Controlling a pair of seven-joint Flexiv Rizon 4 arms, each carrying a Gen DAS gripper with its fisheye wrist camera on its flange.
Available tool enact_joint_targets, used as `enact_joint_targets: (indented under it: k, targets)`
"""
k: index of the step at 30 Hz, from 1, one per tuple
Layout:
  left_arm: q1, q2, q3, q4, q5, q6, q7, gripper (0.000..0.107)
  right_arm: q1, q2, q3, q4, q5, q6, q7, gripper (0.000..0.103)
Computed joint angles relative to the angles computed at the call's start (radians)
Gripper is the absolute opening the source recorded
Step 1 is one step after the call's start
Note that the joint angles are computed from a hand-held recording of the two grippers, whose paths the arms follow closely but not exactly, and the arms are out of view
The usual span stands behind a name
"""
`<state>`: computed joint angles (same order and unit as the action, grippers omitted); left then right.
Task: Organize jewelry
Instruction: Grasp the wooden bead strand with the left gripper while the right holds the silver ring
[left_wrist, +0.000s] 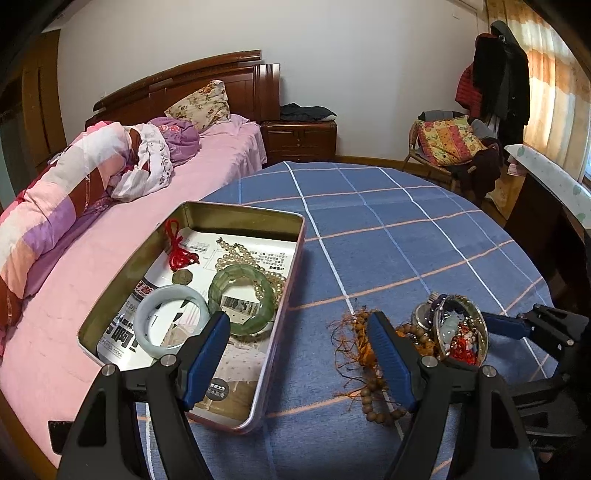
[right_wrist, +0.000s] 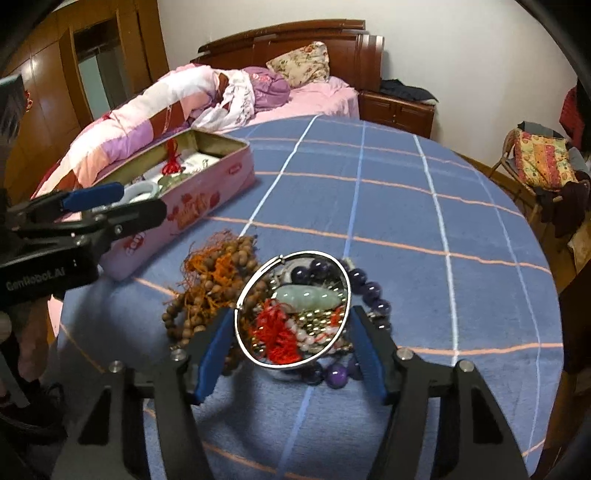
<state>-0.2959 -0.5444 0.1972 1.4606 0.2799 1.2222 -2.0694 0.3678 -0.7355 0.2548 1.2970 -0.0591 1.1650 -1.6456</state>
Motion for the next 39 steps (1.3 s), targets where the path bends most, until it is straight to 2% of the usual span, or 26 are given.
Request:
enact_joint_targets:
  k: [6, 11, 18, 20, 21, 25, 30, 31, 39]
  targets:
    - [0.003, -0.011, -0.031, -0.019, -0.011, -0.004, 0.047, 0.077, 0.001, 0.015, -0.04, 0.023, -0.006, 0.071, 0.061, 0.066]
    - [-0.001, -0.048, -0.06, -0.06, -0.036, -0.007, 0.12, 0.077, -0.011, 0.012, -0.062, 0.023, -0.031, 0.084, 0.118, 0.066]
    - [0.04, -0.088, -0.132, -0.058, -0.161, -0.034, 0.234, 0.075, -0.031, 0.009, -0.042, 0.031, -0.041, 0.092, 0.137, 0.066]
    - [0.064, -0.089, -0.171, -0.045, -0.207, -0.035, 0.288, 0.05, -0.034, 0.008, -0.036, 0.028, -0.041, 0.093, 0.135, 0.066]
    - [0.084, -0.089, -0.202, -0.034, -0.243, -0.034, 0.329, 0.033, -0.036, 0.008, -0.033, 0.029, -0.04, 0.094, 0.134, 0.066]
    - [0.068, -0.071, -0.196, -0.012, -0.269, 0.001, 0.38, 0.016, -0.041, 0.009, -0.029, 0.033, -0.036, 0.105, 0.134, 0.066]
    - [0.047, -0.033, -0.164, 0.021, -0.279, 0.075, 0.39, 0.013, -0.041, 0.018, -0.033, 0.041, -0.041, 0.126, 0.14, 0.066]
    - [0.048, -0.029, -0.16, 0.025, -0.284, 0.086, 0.388, 0.0, -0.04, 0.019, -0.033, 0.04, -0.043, 0.128, 0.141, 0.066]
    - [0.058, 0.001, -0.137, 0.049, -0.304, 0.156, 0.378, 0.0, -0.037, 0.022, -0.03, 0.043, -0.053, 0.147, 0.143, 0.066]
